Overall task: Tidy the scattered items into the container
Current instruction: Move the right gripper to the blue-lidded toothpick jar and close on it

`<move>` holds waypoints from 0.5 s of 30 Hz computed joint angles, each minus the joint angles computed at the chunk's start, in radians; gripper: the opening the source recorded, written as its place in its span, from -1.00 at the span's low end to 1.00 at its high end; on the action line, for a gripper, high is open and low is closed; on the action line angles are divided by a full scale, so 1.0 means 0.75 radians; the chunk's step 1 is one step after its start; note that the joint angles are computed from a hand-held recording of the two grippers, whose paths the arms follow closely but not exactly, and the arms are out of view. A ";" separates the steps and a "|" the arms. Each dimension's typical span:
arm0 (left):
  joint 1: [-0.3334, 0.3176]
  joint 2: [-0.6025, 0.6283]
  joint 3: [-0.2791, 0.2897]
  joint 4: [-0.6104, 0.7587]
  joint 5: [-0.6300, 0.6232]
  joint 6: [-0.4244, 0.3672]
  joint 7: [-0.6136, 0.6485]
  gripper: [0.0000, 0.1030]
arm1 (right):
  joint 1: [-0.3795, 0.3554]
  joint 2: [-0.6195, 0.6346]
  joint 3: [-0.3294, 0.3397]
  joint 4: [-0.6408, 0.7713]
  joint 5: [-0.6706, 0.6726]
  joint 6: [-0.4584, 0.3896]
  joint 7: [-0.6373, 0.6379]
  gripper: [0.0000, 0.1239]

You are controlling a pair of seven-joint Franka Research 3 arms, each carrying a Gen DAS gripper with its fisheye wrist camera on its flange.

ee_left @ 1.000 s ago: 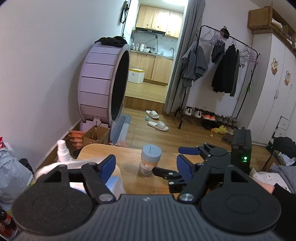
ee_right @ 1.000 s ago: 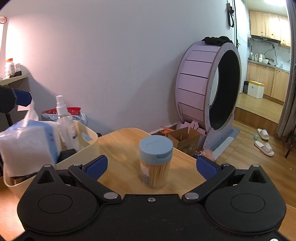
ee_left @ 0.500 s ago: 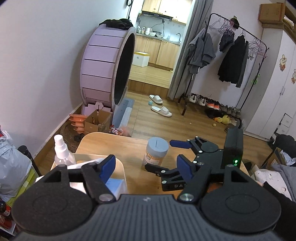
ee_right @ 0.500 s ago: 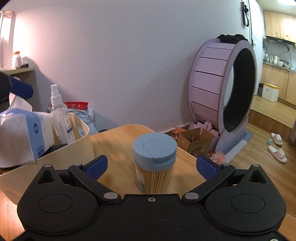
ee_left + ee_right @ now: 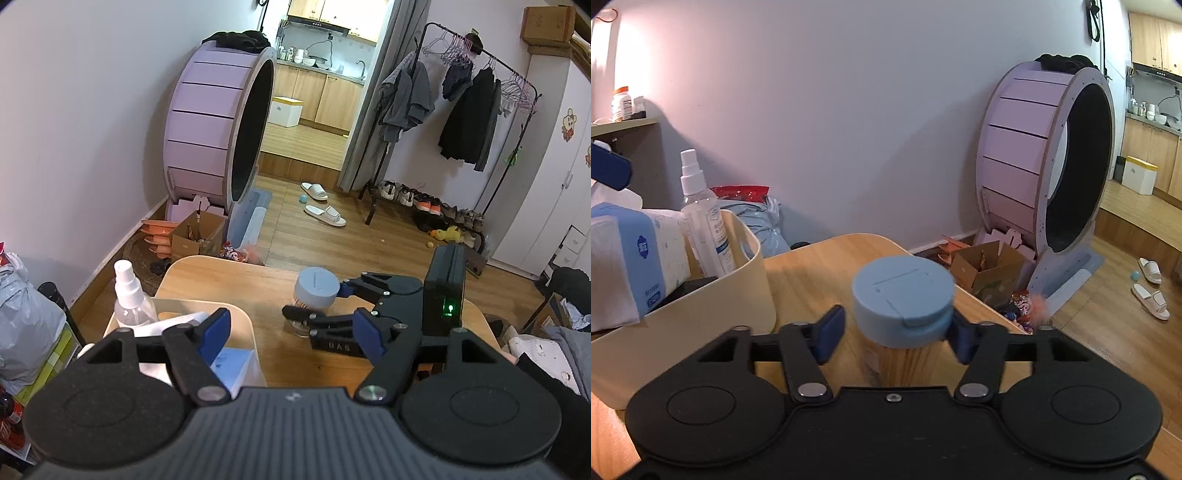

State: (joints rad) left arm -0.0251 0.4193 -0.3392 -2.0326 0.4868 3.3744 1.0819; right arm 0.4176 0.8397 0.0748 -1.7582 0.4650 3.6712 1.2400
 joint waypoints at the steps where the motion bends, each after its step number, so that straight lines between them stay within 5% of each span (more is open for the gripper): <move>1: 0.001 -0.004 0.001 -0.004 0.000 0.001 -0.001 0.40 | -0.025 -0.008 0.022 -0.009 -0.025 -0.008 0.014 -0.23; 15: 0.008 -0.048 0.015 -0.055 0.029 0.038 -0.030 0.40 | -0.007 -0.043 0.018 -0.056 -0.018 0.024 0.003 -0.23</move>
